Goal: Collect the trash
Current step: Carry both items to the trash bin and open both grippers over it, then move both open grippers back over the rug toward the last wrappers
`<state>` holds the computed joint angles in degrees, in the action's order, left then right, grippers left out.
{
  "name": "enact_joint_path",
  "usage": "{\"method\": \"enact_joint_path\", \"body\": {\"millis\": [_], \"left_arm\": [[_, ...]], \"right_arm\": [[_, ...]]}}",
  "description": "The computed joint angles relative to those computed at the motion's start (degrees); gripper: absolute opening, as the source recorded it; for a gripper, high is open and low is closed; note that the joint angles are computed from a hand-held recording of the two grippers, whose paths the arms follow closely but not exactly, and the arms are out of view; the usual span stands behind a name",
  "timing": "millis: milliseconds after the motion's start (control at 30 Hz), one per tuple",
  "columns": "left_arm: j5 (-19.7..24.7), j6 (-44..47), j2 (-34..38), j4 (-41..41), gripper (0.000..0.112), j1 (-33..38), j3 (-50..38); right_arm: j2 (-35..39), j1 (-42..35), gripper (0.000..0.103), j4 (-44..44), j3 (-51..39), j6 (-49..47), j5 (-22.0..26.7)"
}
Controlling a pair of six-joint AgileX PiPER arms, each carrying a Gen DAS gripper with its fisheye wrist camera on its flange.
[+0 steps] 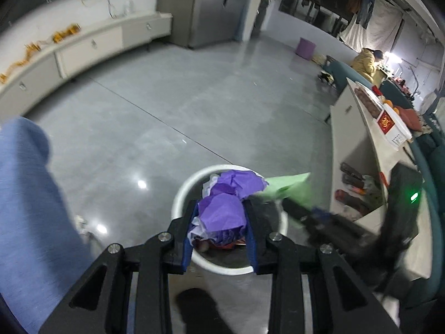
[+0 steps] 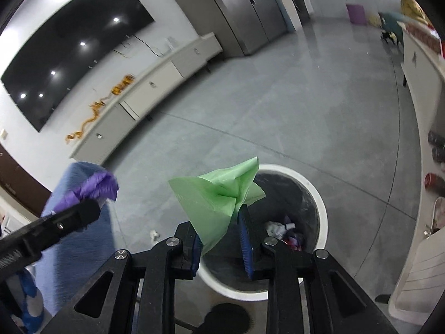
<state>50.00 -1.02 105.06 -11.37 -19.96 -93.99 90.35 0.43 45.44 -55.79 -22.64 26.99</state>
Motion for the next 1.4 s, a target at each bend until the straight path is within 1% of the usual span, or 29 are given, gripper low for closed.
{"method": "enact_joint_path", "body": {"millis": [67, 100, 133, 167, 200, 300, 367, 433, 467, 567, 667, 700, 767, 833, 867, 933, 1033, 1100, 1133, 1200, 1267, 1367, 1400], "left_arm": [[1.7, 0.9, 4.0, -2.3, 0.030, 0.0, -4.1], [2.6, 1.6, 6.0, -3.9, 0.033, 0.3, -6.0], [3.0, 1.7, 7.1, -4.9, 0.039, 0.3, -7.0], [3.4, 1.5, 8.6, -6.1, 0.053, 0.5, -8.5], [3.2, 1.4, 9.2, -6.7, 0.058, 0.7, -8.9], [3.6, 0.0, 11.4, -6.7, 0.058, -0.1, -11.6], [3.0, -1.0, 11.5, -5.9, 0.058, -0.7, -11.4], [1.3, -1.3, 9.1, -5.3, 0.058, -0.4, -8.4], [0.6, -2.5, 8.7, -4.3, 0.058, -0.9, -7.9], [-2.8, -6.0, 4.2, -1.6, 0.058, -1.1, -2.8], [-8.0, -12.8, -2.3, 3.9, 0.058, -2.1, 3.9], [-10.0, -17.1, -5.1, 7.8, 0.058, -3.0, 6.5], [-12.3, -25.0, -9.9, 15.4, 0.058, -4.6, 10.4], [-13.2, -32.3, -14.5, 22.6, 0.058, -5.8, 13.5], [-12.9, -36.3, -17.3, 26.7, 0.058, -6.8, 15.0], [-11.1, -39.5, -20.8, 31.0, 0.058, -7.9, 15.9], [-7.0, -42.8, -26.3, 36.2, 0.058, -9.9, 16.7], [-3.4, -46.3, -30.2, 41.0, 0.059, -12.2, 17.3], [-1.9, -47.6, -31.9, 43.0, 0.060, -13.3, 17.5], [1.1, -50.4, -35.3, 47.1, 0.067, -15.6, 18.1], [5.8, -54.2, -38.9, 52.6, 0.070, -19.1, 18.3], [11.6, -57.1, -42.7, 57.8, 0.070, -23.7, 18.0], [14.4, -58.1, -44.5, 60.2, 0.070, -25.9, 18.0]], "right_arm": [[2.8, -0.7, 0.029, 1.4, -0.8, -1.5, 0.0], [3.9, -0.9, 0.035, 1.5, -1.2, -1.7, 0.1], [5.1, -0.8, 0.041, 0.7, -1.9, -0.8, 0.1], [5.9, -0.2, 0.042, -1.5, -2.7, 1.6, -0.2], [6.4, -0.1, 0.042, -2.6, -2.8, 2.5, -0.4], [6.2, -0.2, 0.044, -4.9, -2.4, 4.7, -0.5], [5.8, 0.1, 0.044, -7.2, -2.6, 7.3, -0.7], [4.8, -0.2, 0.044, -9.2, -2.5, 9.2, -0.5], [4.2, 0.0, 0.044, -11.3, -2.7, 11.5, -0.5], [0.4, 0.6, 0.045, -15.9, -1.6, 16.9, -0.5], [-3.8, 1.2, 0.048, -20.5, -0.6, 22.2, 0.0], [-5.6, 1.6, 0.048, -22.3, -0.2, 24.2, 0.4], [-9.7, 3.0, 0.049, -27.8, -0.1, 30.1, 1.9], [-13.5, 4.6, 0.049, -33.3, -0.4, 35.9, 3.3], [-15.3, 5.6, 0.049, -36.0, -0.7, 38.6, 4.1], [-19.9, 8.0, 0.052, -41.0, -1.8, 43.3, 6.5], [-24.6, 12.1, 0.055, -47.6, -4.0, 50.0, 9.5], [-27.1, 14.8, 0.056, -51.0, -5.0, 53.2, 11.1], [-28.5, 17.7, 0.057, -54.5, -6.1, 56.5, 12.6], [-29.8, 22.5, 0.058, -59.6, -8.1, 60.9, 14.9], [-30.5, 26.4, 0.058, -63.4, -10.0, 63.8, 16.9], [-31.5, 34.0, 0.059, -70.9, -12.5, 70.0, 20.5], [-31.9, 37.2, 0.059, -73.8, -13.5, 72.4, 22.0]]}}
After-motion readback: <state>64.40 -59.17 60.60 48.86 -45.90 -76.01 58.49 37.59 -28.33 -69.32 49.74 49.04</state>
